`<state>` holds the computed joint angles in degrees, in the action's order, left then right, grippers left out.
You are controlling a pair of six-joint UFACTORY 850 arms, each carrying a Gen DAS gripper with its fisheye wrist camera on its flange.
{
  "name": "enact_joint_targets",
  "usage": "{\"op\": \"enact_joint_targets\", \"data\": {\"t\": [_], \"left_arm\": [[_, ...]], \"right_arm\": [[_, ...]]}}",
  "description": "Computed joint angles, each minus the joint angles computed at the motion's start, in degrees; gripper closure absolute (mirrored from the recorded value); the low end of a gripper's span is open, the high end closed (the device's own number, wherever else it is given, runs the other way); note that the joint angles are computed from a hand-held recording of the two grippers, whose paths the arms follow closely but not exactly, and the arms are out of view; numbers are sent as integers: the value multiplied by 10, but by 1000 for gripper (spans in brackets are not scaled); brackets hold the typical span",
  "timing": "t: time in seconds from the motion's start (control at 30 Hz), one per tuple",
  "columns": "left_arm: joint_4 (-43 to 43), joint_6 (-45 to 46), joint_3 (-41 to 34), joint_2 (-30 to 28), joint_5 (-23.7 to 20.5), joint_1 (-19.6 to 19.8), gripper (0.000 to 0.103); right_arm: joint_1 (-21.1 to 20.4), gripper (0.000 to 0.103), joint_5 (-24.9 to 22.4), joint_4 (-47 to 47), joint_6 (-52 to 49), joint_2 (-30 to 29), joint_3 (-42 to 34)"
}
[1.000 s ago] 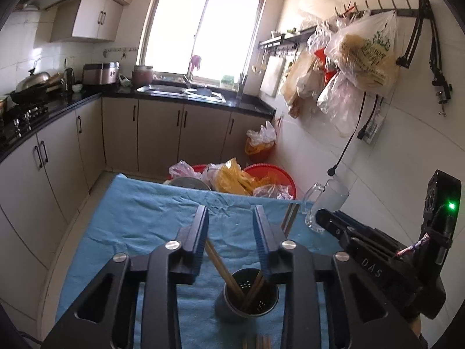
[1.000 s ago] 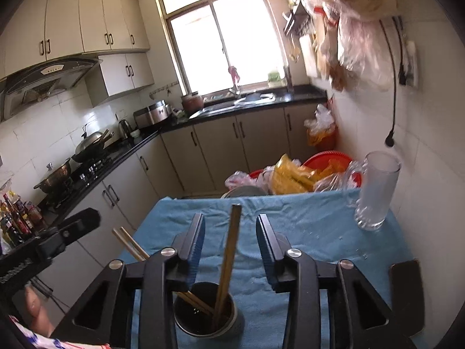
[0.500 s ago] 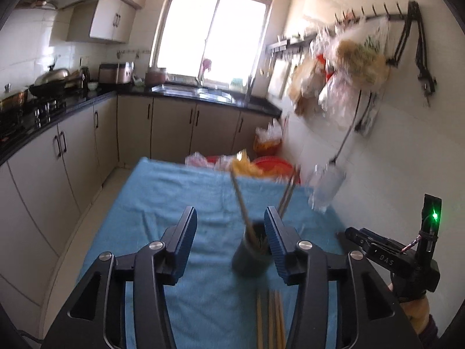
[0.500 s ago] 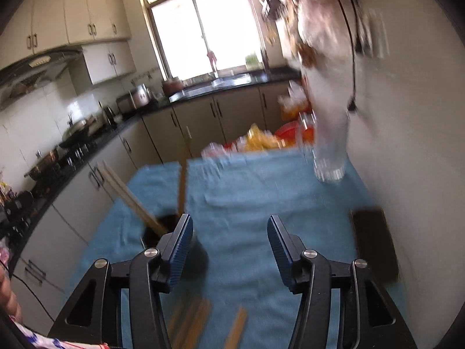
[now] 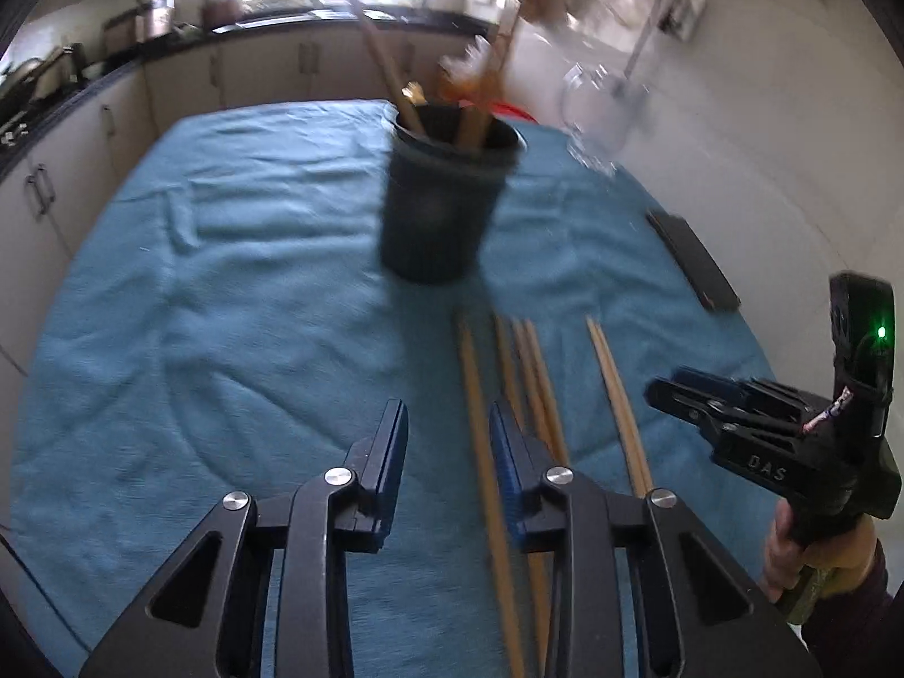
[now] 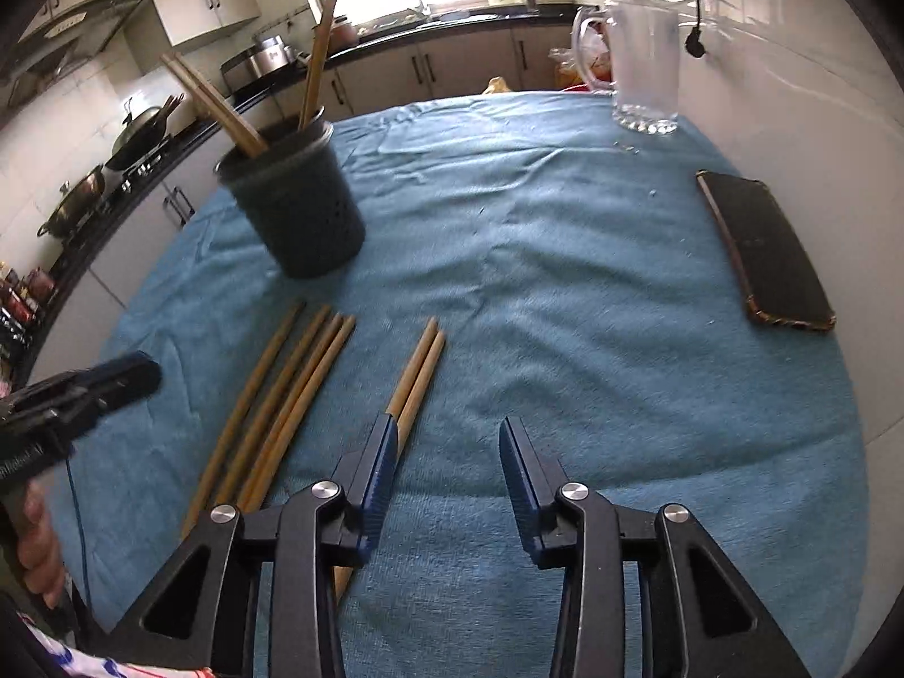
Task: Organize utensils
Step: 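Move the right gripper back to the chopsticks and grasp one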
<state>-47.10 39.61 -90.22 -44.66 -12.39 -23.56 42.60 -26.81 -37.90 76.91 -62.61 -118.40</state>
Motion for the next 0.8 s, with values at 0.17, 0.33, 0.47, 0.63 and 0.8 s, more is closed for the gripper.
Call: {"op": "enact_joint_targets", "data": {"t": [0.17, 0.33, 0.47, 0.63, 0.8], "left_arm": [[94, -87, -43, -36, -14, -9, 75], [206, -191, -98, -78, -51, -14, 91], [223, -210, -122, -93, -64, -13, 92], [253, -251, -161, -115, -80, -15, 94], [207, -232, -140, -101, -95, 0, 96]], "right_arm": [[0, 64, -13, 36, -49, -30, -41], [7, 68, -53, 29, -67, -55, -88], [6, 76, -84, 45, -92, -74, -124], [6, 80, -124, 65, -124, -106, -183], [2, 91, -133, 92, -160, -103, -183]]}}
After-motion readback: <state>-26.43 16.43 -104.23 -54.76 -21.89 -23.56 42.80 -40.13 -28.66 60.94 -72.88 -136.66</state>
